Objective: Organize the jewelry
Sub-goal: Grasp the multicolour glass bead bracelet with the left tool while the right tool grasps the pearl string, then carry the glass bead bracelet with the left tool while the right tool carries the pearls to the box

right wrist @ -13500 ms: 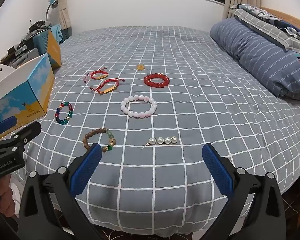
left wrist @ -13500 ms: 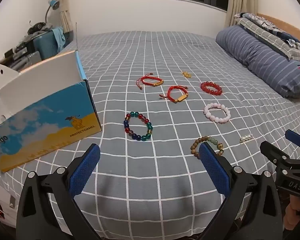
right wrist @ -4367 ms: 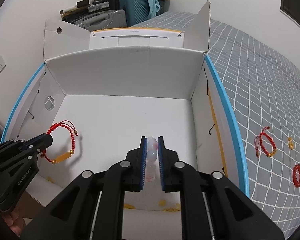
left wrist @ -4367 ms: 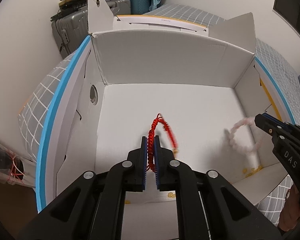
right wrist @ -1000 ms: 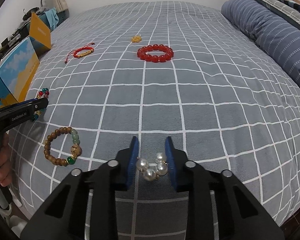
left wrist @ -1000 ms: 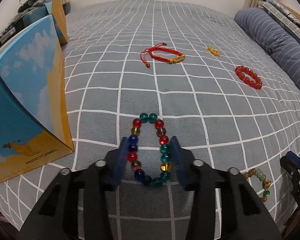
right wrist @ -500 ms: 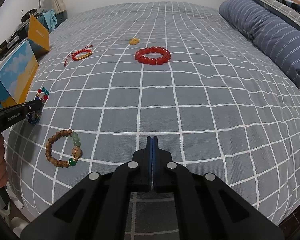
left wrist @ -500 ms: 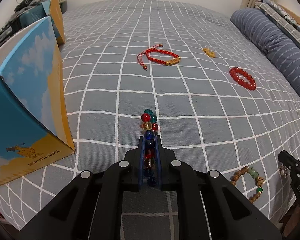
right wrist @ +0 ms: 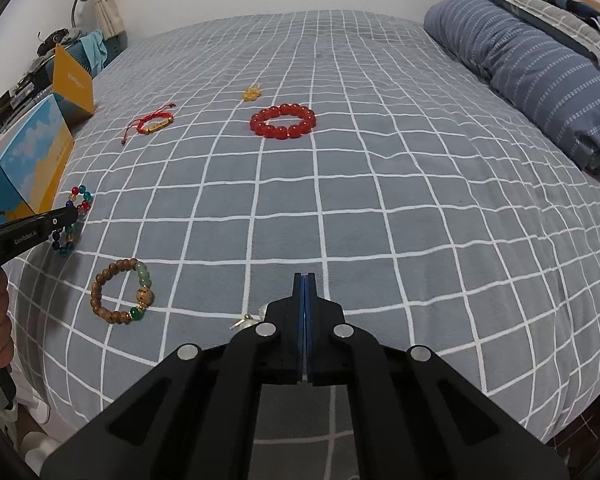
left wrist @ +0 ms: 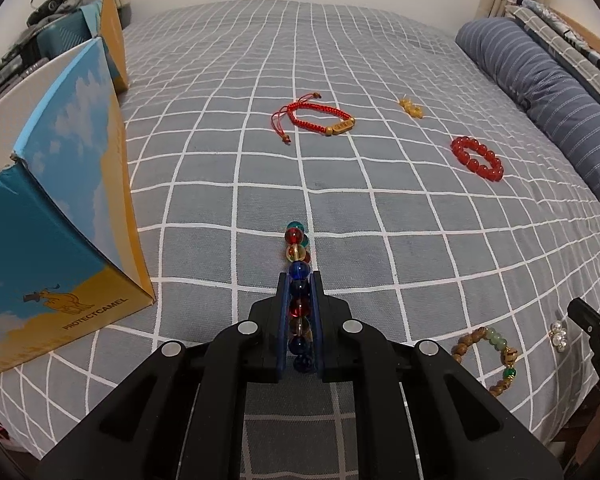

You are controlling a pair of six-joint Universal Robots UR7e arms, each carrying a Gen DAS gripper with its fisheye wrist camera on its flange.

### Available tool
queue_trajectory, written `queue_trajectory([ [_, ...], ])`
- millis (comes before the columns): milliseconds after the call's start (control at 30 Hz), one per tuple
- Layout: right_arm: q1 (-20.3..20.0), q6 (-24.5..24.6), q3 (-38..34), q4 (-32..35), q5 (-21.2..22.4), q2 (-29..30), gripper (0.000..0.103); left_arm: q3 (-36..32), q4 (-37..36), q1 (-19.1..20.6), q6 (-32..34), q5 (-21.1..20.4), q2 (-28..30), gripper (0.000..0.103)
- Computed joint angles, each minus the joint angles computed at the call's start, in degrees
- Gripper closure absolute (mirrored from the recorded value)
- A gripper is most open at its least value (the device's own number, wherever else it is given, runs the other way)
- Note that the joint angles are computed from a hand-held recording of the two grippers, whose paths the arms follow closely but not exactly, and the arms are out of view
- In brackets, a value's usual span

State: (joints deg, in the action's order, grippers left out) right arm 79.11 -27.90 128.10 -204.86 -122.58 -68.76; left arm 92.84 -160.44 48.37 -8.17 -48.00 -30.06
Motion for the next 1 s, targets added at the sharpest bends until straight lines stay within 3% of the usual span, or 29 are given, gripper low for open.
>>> queue_trajectory([
  [33, -0.1, 0.5, 0.0, 0.6, -0.1, -0.2, 0.099, 0.0, -0.1, 0.0, 0.0, 0.0, 0.0, 0.094],
  [100, -0.4, 0.9, 0.6, 0.6, 0.9, -0.5, 0.066, 0.1, -0.1, 0.0, 0.0, -0.1, -0.1, 0.094],
  [167, -0.4, 0.5, 1.0, -0.3, 1.4, -0.4, 0.061, 0.1, -0.1, 0.0, -0.1, -0.1, -0.1, 0.094],
  [467, -0.4, 0.5, 1.8, 1.2, 1.8, 0.2, 0.062, 0.6, -0.1, -0.3, -0.1, -0.3, -0.6, 0.094],
  [567, -0.1, 0.6, 1.5, 1.5, 0.8, 0.6, 0.08, 0.7, -0.1, -0.3, -0.1, -0.3, -0.6, 0.094],
  [1000, 1.3, 1.3, 0.6, 1.3, 0.4, 0.2, 0.08, 0.9, 0.4, -0.6, -0.2, -0.2, -1.5, 0.094],
])
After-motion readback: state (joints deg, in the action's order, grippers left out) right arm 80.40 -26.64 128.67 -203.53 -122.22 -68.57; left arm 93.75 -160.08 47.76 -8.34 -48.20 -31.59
